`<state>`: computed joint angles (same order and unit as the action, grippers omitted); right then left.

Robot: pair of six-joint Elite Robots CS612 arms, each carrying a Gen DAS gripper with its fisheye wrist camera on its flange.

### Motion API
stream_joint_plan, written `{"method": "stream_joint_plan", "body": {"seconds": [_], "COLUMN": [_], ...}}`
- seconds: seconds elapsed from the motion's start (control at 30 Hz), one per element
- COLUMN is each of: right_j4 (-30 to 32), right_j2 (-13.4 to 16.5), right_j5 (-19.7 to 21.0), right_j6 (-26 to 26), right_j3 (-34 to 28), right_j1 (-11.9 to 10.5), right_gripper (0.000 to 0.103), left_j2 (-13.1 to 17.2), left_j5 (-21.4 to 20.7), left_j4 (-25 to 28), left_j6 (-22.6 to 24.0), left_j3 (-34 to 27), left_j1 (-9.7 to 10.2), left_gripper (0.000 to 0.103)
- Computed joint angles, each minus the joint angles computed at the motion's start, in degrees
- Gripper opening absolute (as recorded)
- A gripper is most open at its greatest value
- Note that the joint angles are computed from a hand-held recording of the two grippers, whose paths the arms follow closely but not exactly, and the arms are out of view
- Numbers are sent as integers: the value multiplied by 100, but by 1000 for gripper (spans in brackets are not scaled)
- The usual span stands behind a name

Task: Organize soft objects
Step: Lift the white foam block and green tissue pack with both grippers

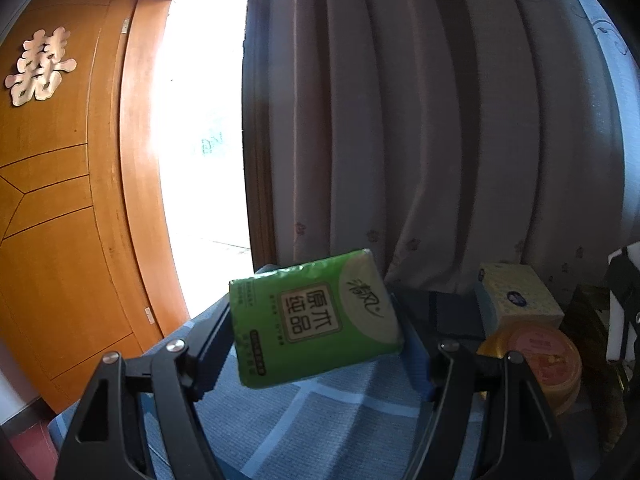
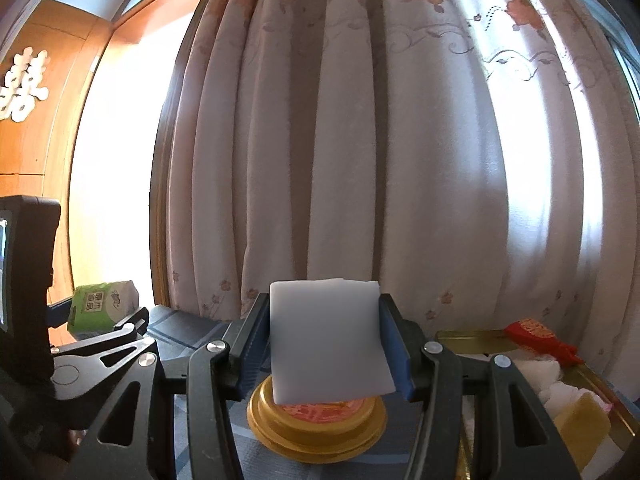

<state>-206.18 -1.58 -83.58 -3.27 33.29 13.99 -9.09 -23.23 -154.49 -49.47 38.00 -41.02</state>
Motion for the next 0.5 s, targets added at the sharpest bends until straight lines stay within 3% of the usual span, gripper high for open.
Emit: {"method": "stream_joint_plan", "body": {"seconds": [0.5], "right_j4": [-466], "right_j2": [-210], "right_j5": [-239], "right_j6": [344], "right_j3": [517], "right_j1": [-134], "right_gripper": [55], "left_j2": [352], "left_j5": [-161], "left_j4": [-178], "left_j6": [575], "left_j3": [-668], "left_j1": [-107], "left_gripper": [74]}}
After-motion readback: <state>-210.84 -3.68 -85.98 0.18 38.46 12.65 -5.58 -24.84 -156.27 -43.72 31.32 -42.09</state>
